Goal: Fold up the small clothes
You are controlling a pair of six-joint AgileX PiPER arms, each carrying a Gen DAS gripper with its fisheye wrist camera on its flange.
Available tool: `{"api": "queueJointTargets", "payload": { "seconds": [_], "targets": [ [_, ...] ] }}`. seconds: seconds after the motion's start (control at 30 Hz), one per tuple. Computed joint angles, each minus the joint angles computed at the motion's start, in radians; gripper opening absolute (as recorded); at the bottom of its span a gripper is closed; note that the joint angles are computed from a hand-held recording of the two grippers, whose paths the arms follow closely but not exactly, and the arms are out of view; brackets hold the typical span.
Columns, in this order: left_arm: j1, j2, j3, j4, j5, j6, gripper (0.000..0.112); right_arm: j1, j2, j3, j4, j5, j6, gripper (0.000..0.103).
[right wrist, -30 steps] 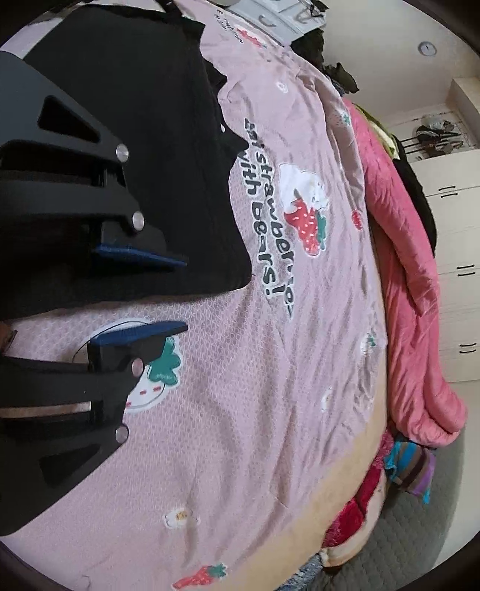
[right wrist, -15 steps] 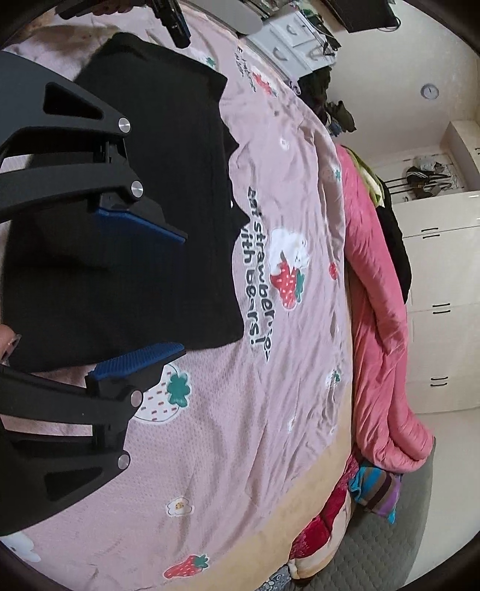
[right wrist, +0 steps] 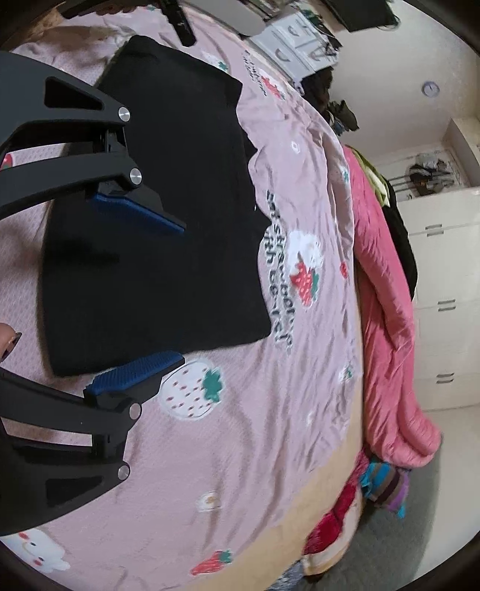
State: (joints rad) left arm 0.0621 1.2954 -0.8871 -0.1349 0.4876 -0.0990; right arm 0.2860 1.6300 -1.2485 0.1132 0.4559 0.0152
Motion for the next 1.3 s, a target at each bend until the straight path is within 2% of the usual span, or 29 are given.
{"api": "queueJointTargets", "payload": {
  "seconds": [0.1,0.33,0.37,0.4,0.43,0.47,0.5,0.53,0.63,0.77,0.87,1.0,1.13,1.27,1.3],
  "targets": [
    [0.059,-0.022,0.039,-0.096,0.015,0.074,0.086,-0.036,0.001,0.022,0.101,0.016,-0.078,0.064],
    [0.208,-0.033,0.113,-0.378,0.066,0.311,0.086,-0.091,-0.003,0.080,0.192,0.051,-0.126,0.064],
    [0.216,-0.034,0.117,-0.396,0.073,0.332,0.086,-0.101,-0.003,0.085,0.220,0.056,-0.149,0.061],
    [0.218,-0.036,0.123,-0.414,0.075,0.352,0.082,-0.112,-0.002,0.084,0.258,0.075,-0.184,0.037],
    [0.220,-0.041,0.130,-0.443,0.079,0.386,0.060,-0.112,-0.004,0.083,0.256,0.086,-0.181,0.022],
    [0.218,-0.040,0.129,-0.449,0.082,0.396,0.044,-0.107,-0.018,0.099,0.214,0.069,-0.155,0.008],
    [0.216,-0.039,0.130,-0.448,0.085,0.398,0.021,-0.107,-0.026,0.106,0.212,0.060,-0.162,0.008],
    [0.219,-0.041,0.132,-0.461,0.091,0.415,0.012,-0.114,-0.040,0.116,0.250,0.060,-0.204,0.008],
    [0.218,-0.061,0.131,-0.436,0.110,0.419,0.005,-0.119,-0.077,0.155,0.259,0.029,-0.217,0.008],
    [0.209,-0.079,0.168,-0.354,0.100,0.359,0.006,-0.132,-0.043,0.153,0.223,0.055,-0.180,0.008],
    [0.211,-0.063,0.176,-0.362,0.099,0.366,0.006,-0.123,-0.027,0.143,0.171,0.058,-0.127,0.012],
    [0.186,-0.067,0.174,-0.309,0.085,0.318,0.007,-0.105,-0.033,0.153,0.051,0.033,-0.007,0.035],
    [0.183,-0.080,0.177,-0.300,0.083,0.307,0.011,-0.147,-0.042,0.167,0.164,0.027,-0.090,0.040],
    [0.186,-0.088,0.175,-0.310,0.091,0.317,0.014,-0.140,-0.056,0.177,0.142,0.013,-0.066,0.044],
    [0.185,-0.093,0.176,-0.312,0.092,0.317,0.018,-0.136,-0.062,0.181,0.134,0.007,-0.059,0.045]
  ]
}}
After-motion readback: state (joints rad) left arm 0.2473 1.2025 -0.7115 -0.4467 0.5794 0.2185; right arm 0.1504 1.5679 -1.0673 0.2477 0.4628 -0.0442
